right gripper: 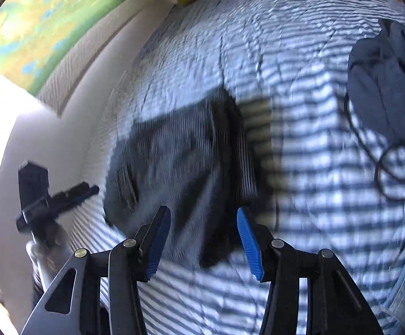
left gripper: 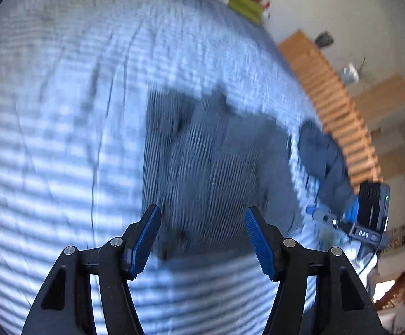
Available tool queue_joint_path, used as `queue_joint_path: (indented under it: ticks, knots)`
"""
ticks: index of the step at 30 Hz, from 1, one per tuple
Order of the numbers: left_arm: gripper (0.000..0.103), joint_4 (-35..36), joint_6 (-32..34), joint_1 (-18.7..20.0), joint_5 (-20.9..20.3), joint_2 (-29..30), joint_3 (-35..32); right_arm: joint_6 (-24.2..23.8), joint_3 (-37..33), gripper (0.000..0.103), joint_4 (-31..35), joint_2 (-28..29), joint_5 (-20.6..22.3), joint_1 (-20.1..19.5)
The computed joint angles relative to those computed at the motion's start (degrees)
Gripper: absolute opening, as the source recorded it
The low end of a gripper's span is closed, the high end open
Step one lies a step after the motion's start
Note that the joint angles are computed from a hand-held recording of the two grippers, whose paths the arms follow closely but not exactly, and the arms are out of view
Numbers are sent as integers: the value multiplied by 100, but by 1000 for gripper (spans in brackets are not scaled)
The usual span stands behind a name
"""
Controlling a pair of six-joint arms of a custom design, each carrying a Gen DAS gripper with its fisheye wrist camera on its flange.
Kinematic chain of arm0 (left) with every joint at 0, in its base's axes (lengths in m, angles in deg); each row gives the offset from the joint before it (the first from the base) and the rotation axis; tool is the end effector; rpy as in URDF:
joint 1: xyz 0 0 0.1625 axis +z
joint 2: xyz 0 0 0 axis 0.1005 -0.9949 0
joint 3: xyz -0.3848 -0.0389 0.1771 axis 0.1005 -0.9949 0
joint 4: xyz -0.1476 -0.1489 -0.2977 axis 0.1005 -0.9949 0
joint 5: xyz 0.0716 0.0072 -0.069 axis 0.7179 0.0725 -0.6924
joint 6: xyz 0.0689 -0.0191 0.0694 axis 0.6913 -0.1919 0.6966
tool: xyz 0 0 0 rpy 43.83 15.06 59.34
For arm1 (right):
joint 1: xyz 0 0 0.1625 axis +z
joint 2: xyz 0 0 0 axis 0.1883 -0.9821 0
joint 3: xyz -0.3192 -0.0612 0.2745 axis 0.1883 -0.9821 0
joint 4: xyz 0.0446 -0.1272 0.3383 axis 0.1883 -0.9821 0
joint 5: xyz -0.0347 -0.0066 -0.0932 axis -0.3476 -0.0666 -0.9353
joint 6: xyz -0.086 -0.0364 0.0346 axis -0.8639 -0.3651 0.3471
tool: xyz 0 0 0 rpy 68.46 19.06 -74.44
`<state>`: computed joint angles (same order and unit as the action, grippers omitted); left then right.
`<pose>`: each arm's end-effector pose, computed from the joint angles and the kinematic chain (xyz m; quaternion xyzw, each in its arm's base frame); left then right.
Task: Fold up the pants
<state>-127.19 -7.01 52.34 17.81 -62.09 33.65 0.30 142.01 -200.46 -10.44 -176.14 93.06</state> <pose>-0.0683 -0.4646 0.3567 -0.1426 0.9357 -0.2988 0.1220 0.2695 -0.5876 0.1824 0.2564 -0.9644 -0.0044 0.0647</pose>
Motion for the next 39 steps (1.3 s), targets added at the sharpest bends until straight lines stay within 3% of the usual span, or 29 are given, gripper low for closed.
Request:
queue_joint_path:
  ticks: [4,5,7,9,11,14,16,18,21,22,23,24,25,31,33,35,36,37,38,39]
  knots:
    - [65,-632,-112,319,-256,150,208,-239,432,46,-489,33,-161,54]
    - [55,-725,-56,331,-195,211,203,-261,421,46,-519,86,-99,58]
    - [37,-587,-13,319,-33,310,95,-498,491,44,-879,215,-453,239]
    - [28,-555,-100,234,25,213,85,-550,410,21,-822,282,-589,373]
    - [26,-649,-64,21,159,-16,192,-641,345,16,-825,230,-716,499]
    - [26,-674,-92,95,149,-103,291,-896,346,15,-747,23,-388,456]
    - [26,-323,-309,265,117,54,261,-854,432,11,-833,164,-954,397]
    - [28,-604,-242,301,103,67,352,-534,325,11,-607,343,-1268,250]
    - [44,-914,-248,213,66,-161,464,-489,517,13,-965,106,-908,101]
    - [59,-838,-293,179,87,-232,477,-546,573,17,-1008,26,-827,98]
    - [62,-724,-322,54,236,-345,533,-585,628,28,-1010,-49,-749,103]
    - [63,-618,-286,-42,333,-412,572,-682,722,38,-1009,-136,-673,113]
    - [63,-458,-261,-120,369,-465,607,-820,786,41,-1023,-167,-651,124]
    - [64,-389,-61,-242,134,-444,991,-1546,1334,43,-1708,6,-1144,376]
    - [63,-463,21,-304,403,-303,1086,-1851,1563,43,-2411,172,-1551,522]
    - [31,-271,144,-319,510,-176,1038,-2115,1631,41,-2793,291,-1751,615]
    - [26,-24,82,-310,606,-126,943,-2176,1614,26,-2909,343,-1855,666]
    - [23,21,81,-274,534,-131,894,-2185,1547,16,-2857,381,-1968,710]
    - [13,-57,43,-264,448,-204,890,-2161,1456,8,-2709,398,-2033,745]
    - [4,7,-9,-338,541,-290,875,-2166,1382,6,-2636,380,-2058,785]
